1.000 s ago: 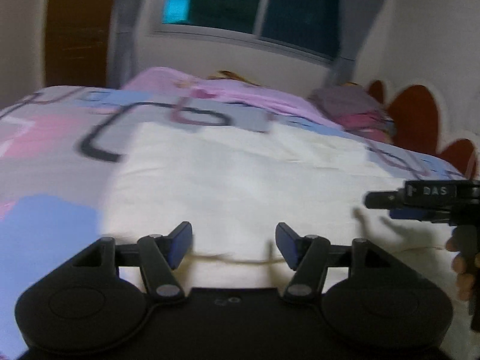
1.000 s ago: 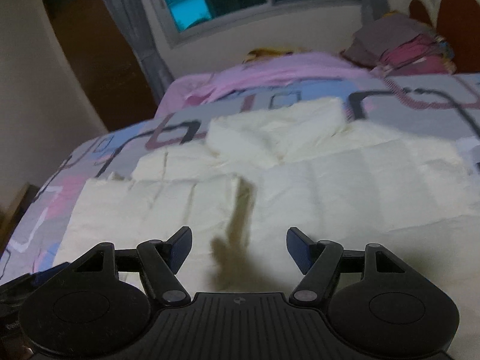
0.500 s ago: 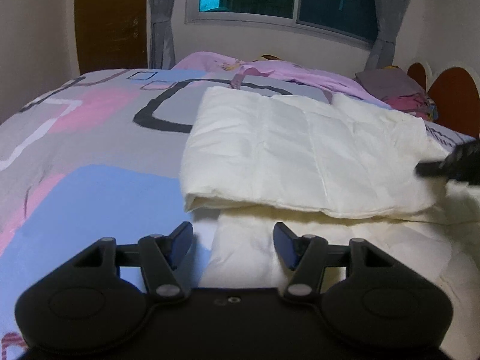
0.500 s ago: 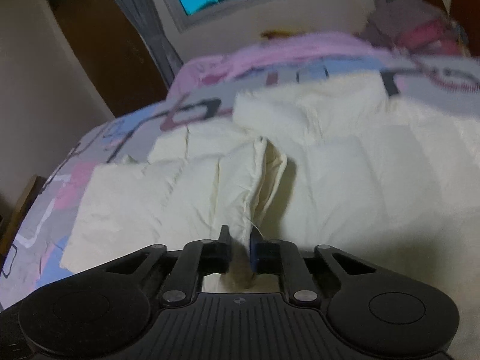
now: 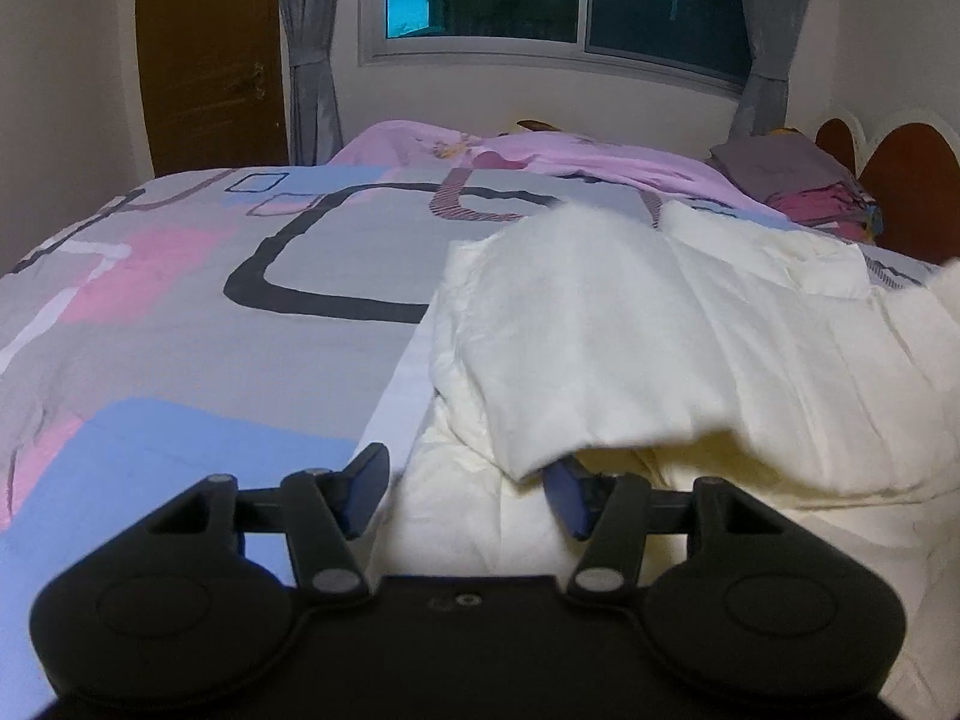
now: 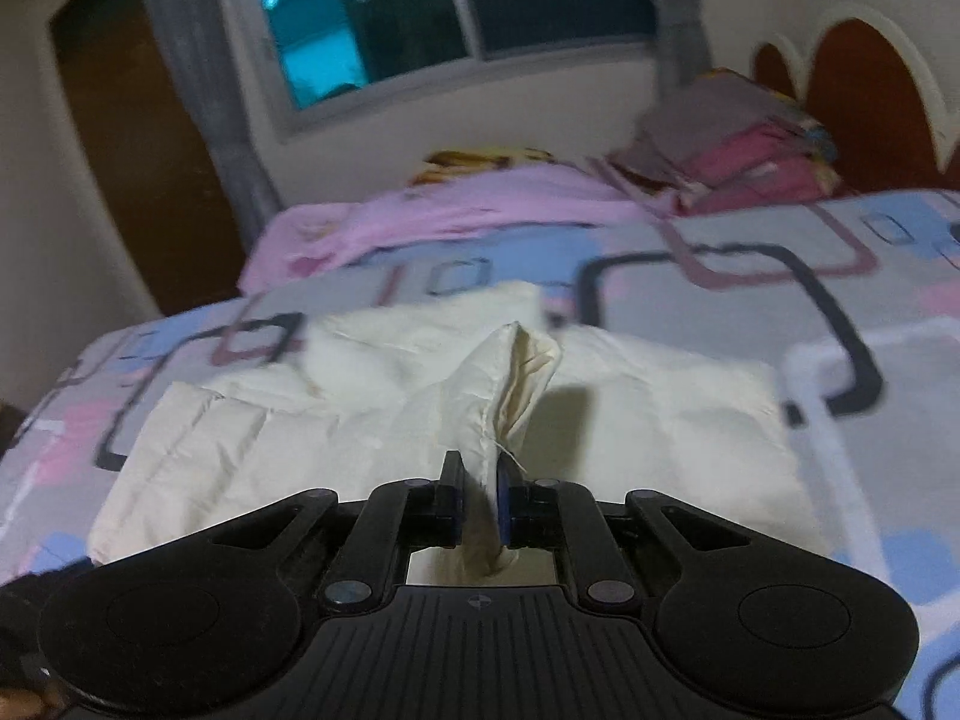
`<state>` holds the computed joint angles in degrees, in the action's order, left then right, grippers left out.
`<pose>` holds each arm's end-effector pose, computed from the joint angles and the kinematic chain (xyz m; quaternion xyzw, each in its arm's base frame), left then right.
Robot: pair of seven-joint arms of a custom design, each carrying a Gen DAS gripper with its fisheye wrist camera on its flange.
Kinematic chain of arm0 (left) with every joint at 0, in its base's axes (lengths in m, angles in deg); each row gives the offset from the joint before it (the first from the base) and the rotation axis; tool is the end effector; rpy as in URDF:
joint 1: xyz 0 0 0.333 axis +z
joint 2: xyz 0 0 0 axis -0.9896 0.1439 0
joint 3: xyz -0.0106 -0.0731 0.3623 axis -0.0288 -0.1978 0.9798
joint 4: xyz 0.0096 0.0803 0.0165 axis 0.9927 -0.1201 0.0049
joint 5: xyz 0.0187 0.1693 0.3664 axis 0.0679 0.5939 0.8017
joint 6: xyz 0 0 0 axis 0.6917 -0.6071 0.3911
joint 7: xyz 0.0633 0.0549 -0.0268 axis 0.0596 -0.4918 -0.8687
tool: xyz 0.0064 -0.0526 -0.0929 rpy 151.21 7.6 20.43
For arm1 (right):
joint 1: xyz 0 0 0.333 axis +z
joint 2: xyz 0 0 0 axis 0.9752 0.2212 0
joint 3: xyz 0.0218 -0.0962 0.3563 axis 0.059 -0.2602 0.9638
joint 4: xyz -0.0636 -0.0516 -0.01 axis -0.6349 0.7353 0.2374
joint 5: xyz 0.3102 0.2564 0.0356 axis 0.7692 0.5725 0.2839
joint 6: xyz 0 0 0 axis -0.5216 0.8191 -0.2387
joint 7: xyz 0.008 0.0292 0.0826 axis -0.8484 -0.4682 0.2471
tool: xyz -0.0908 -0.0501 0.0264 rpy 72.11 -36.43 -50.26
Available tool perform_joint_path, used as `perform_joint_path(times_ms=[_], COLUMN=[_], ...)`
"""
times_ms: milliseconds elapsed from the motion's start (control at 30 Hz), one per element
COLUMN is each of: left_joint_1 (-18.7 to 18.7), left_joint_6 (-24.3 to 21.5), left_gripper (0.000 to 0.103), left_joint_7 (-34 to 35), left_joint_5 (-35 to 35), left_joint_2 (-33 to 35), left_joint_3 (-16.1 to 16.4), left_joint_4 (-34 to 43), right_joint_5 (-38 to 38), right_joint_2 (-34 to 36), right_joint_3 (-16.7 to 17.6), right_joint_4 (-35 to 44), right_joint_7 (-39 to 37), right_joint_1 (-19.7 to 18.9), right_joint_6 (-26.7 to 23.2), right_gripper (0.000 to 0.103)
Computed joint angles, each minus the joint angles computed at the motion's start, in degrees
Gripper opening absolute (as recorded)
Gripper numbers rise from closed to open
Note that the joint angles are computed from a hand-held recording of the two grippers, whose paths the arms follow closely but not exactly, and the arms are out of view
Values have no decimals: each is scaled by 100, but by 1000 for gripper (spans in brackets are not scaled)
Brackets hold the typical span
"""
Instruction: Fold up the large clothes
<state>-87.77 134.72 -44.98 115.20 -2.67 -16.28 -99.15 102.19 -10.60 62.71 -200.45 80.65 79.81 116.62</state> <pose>0.4047 -0.1667 0.4043 -0.7862 0.4478 -0.2132 0.3687 0.6002 0.0077 0.4599 -0.7366 0.5133 -0.1005 0.4287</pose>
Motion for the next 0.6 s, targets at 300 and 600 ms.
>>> perform_joint_path(times_ms=[300,600], left_joint_1=[-65,-7], left_joint_6=[-131,330], left_gripper=[11,26], left_joint_7=[-305,288], left_joint_5=[581,121], left_joint_2=[68,10], left_joint_3=[-25,155], left_joint_4=[94,37], right_joint_5=[-151,-431], right_joint_2=[258,404], right_joint_3=[-4,279], right_joint_4=[45,-34], right_joint_7=[-135,-91], right_joint_1=[-169,-209], right_joint_6=[428,1139], right_gripper=[10,11])
